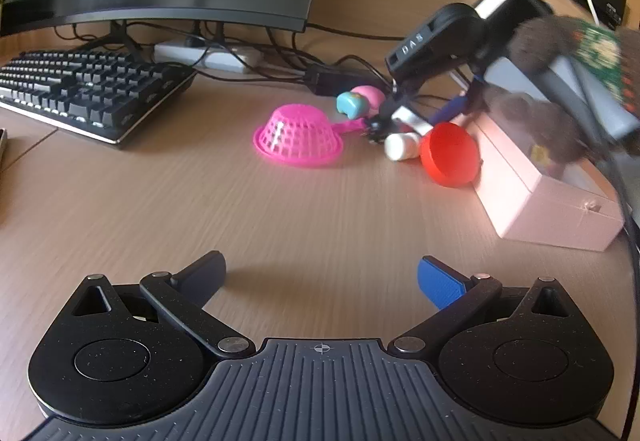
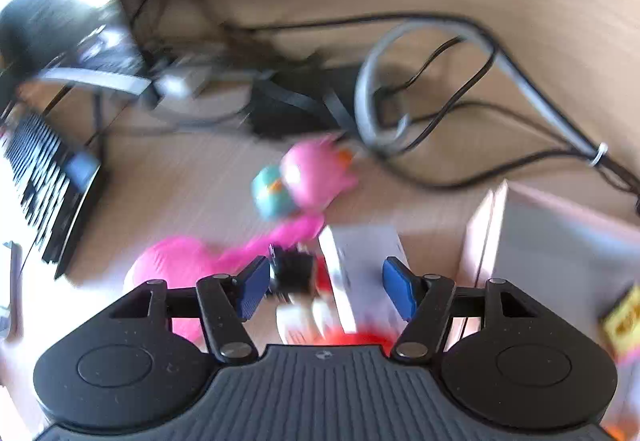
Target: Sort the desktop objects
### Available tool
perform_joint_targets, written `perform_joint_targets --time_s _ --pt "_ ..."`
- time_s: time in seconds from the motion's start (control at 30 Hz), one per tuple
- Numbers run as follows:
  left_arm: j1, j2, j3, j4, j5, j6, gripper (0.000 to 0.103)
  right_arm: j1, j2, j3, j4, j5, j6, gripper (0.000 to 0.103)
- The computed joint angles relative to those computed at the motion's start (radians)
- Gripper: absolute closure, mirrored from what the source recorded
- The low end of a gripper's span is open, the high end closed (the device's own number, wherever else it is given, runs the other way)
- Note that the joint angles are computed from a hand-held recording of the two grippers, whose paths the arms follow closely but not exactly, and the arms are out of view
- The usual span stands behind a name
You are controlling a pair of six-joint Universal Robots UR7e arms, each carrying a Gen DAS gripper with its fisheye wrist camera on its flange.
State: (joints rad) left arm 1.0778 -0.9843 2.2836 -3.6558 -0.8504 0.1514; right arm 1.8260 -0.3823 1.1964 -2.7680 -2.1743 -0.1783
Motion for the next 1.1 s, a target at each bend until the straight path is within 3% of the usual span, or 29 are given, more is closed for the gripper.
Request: perform_joint_targets --time_s 0.1,0.17,0.2,0.23,0.33,0.4,0.47,0.57,0.7,0.87,0.97,1.1 --pt "0.006 -0.005 0.0 0.003 -0.019 0.001 0.0 0.015 -0.05 0.093 0.016 0.03 -0.013 0.041" --pt "0.009 -0.007 0.0 0.002 -0.028 0.0 0.0 0.014 -0.108 0.167 0.071 0.139 0.005 0.05" --pt "0.01 -0.007 0.0 0.001 -0.031 0.0 0.0 0.02 -0.132 0.21 0.058 0.155 0.0 0.049" --pt "0.011 -0.007 -0.001 0.001 -0.033 -0.001 0.0 0.036 -0.149 0.26 0.003 0.129 -0.043 0.049" --pt "0.012 -0.007 -0.002 0.0 -0.036 -0.003 0.0 0.091 -0.124 0.362 -0.279 -0.041 -0.273 0.047" --pt "0.012 -0.007 -0.003 0.001 -0.036 -0.003 0.0 0.109 -0.139 0.442 -0.407 -0.061 -0.343 0.047" --pt "0.011 -0.006 -0.004 0.002 -0.035 -0.004 0.0 0.112 -0.19 0.534 -0.466 -0.02 -0.317 0.043" --pt "0.012 -0.008 -0.004 0.003 -0.039 -0.006 0.0 0.106 -0.253 0.637 -0.464 0.023 -0.261 0.035" --pt "0.013 -0.011 -0.003 0.004 -0.043 -0.006 0.0 0.079 -0.235 0.653 -0.472 -0.021 -0.232 0.035" --pt "0.012 -0.012 -0.002 0.005 -0.043 -0.009 0.0 0.029 -0.18 0.602 -0.548 0.061 -0.172 0.034" --pt "0.011 -0.011 -0.001 0.005 -0.041 -0.007 0.0 0.035 -0.106 0.539 -0.633 0.043 -0.225 0.034" --pt "0.011 -0.009 -0.003 0.005 -0.039 -0.006 0.0 0.042 -0.062 0.495 -0.661 0.028 -0.254 0.032"
